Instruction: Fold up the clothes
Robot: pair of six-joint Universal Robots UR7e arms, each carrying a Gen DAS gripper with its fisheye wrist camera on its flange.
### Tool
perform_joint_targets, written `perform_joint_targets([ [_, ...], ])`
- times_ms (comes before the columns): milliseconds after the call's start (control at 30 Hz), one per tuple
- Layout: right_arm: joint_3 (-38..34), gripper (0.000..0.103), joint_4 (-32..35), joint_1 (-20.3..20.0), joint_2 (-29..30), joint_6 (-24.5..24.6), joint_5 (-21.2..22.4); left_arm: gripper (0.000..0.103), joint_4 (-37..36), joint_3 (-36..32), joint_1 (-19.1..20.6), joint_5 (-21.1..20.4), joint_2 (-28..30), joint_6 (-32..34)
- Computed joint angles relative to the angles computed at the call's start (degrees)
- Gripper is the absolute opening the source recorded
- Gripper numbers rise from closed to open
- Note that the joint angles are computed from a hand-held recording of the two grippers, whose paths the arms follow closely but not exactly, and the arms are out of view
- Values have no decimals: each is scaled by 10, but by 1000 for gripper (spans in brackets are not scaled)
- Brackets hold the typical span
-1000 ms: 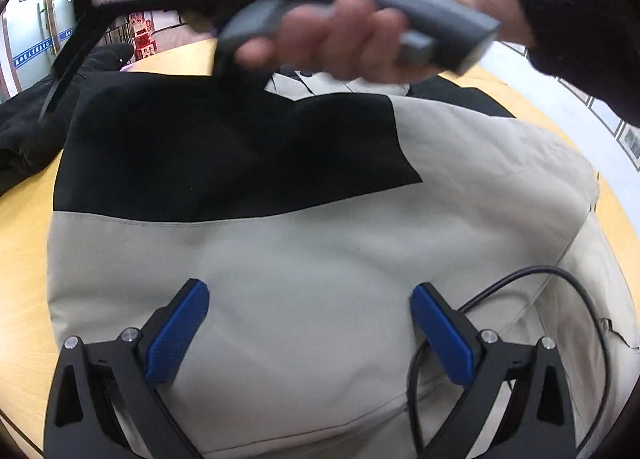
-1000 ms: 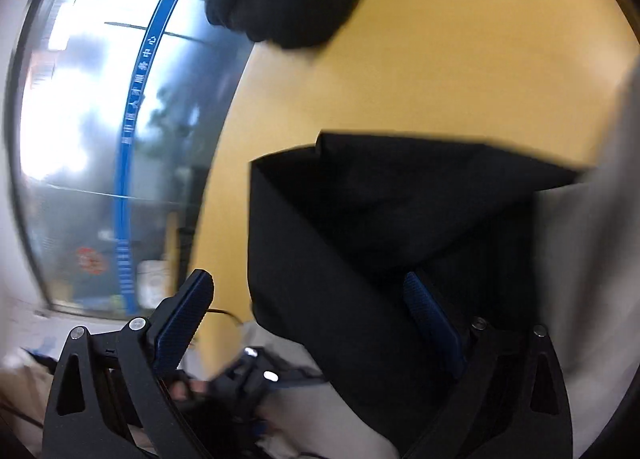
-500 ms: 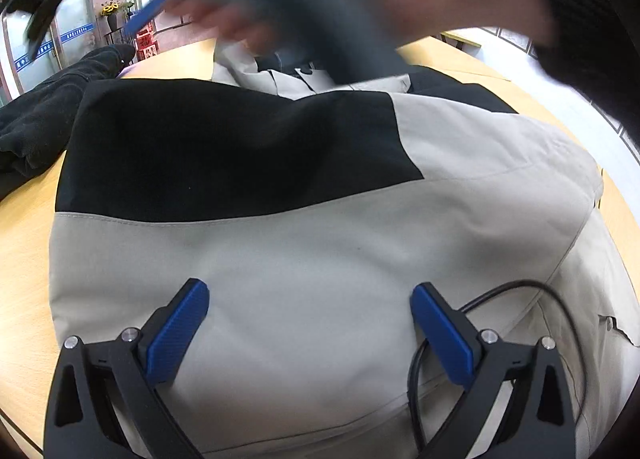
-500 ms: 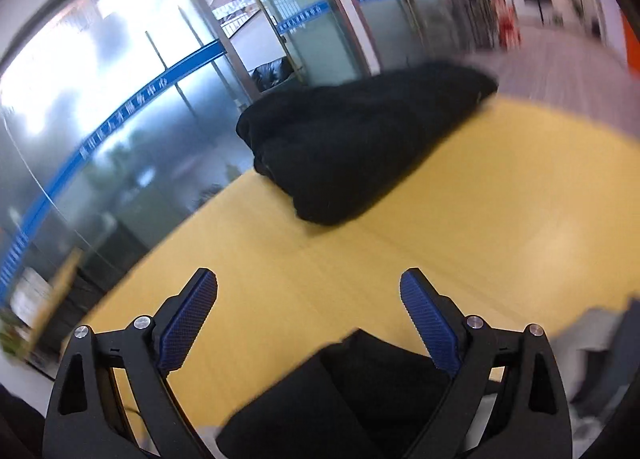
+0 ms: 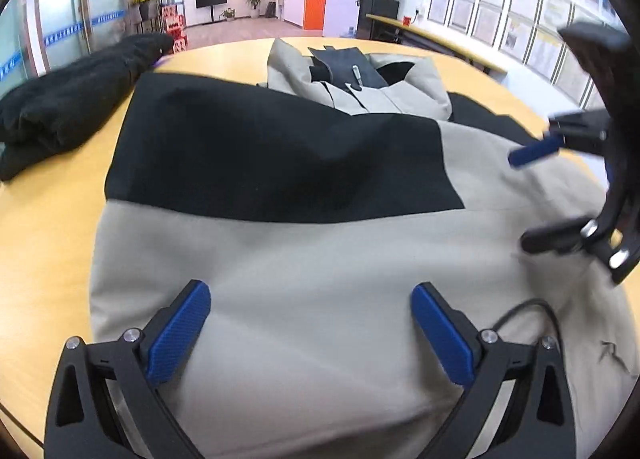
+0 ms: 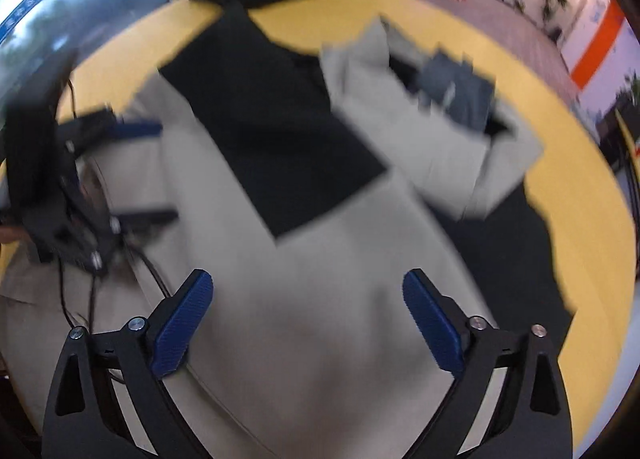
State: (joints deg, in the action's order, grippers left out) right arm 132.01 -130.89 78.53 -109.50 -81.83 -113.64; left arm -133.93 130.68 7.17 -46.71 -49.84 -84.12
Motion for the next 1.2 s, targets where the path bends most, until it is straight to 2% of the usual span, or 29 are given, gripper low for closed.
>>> perform_joint_targets([
  [100, 18, 95, -58, -34, 11, 11, 12, 103, -28, 9, 1, 17, -5, -5],
  [133, 23, 99, -76, -44, 15, 15, 16, 103, -22, 5, 7, 15, -2, -3],
  [167, 25, 98, -80, -52, 6, 15, 26, 103, -17, 0, 13, 13, 2, 0],
  [267, 27, 96, -72, -81, -35, 11, 64, 103, -3, -9, 26, 6, 8, 5],
  [367, 24, 97, -86, -112, -43, 21, 44, 103, -11, -2, 21, 7, 3, 0],
  [433, 12, 97, -80, -136, -42, 52, 39, 102, -3, -3, 17, 7, 0, -5],
  [467, 6, 96, -74, -141, -46, 69, 40, 102, -1, -5, 16, 2, 3, -3],
  [600, -5, 96, -59, -176, -88, 78, 68, 103, 8, -12, 12, -15, 15, 6],
  [667, -10, 96, -54, -200, -86, 84, 66, 103, 27, -24, 16, -7, 21, 9],
  [733, -13, 98, -63, -173, -64, 104, 61, 103, 36, -30, 19, -5, 22, 6],
  [833, -15, 95, -91, -158, -42, 81, 87, 103, 40, -28, 14, -2, 19, -7],
  [867, -23, 88, -82, -157, -44, 79, 101, 103, 42, -26, 12, -2, 18, -13],
  [900, -40, 88, -49, -165, -55, 81, 133, 103, 48, -26, 8, -2, 16, -21],
  [933, -58, 88, -13, -191, -68, 72, 177, 103, 54, -24, 4, -3, 14, -29],
  [1000, -92, 98, 22, -228, -81, 83, 232, 103, 60, -19, -2, -2, 8, -36],
  [1033, -107, 103, 31, -242, -81, 88, 245, 103, 60, -15, -4, -1, 6, -36],
  [1067, -114, 103, 33, -248, -78, 94, 245, 103, 59, -12, -6, -1, 3, -36],
  [1133, -137, 101, 29, -227, -41, 119, 199, 103, 48, -6, -3, -6, -1, -29],
  [1200, -164, 83, 62, -219, -9, 119, 184, 103, 53, -9, 1, -8, 0, -22],
])
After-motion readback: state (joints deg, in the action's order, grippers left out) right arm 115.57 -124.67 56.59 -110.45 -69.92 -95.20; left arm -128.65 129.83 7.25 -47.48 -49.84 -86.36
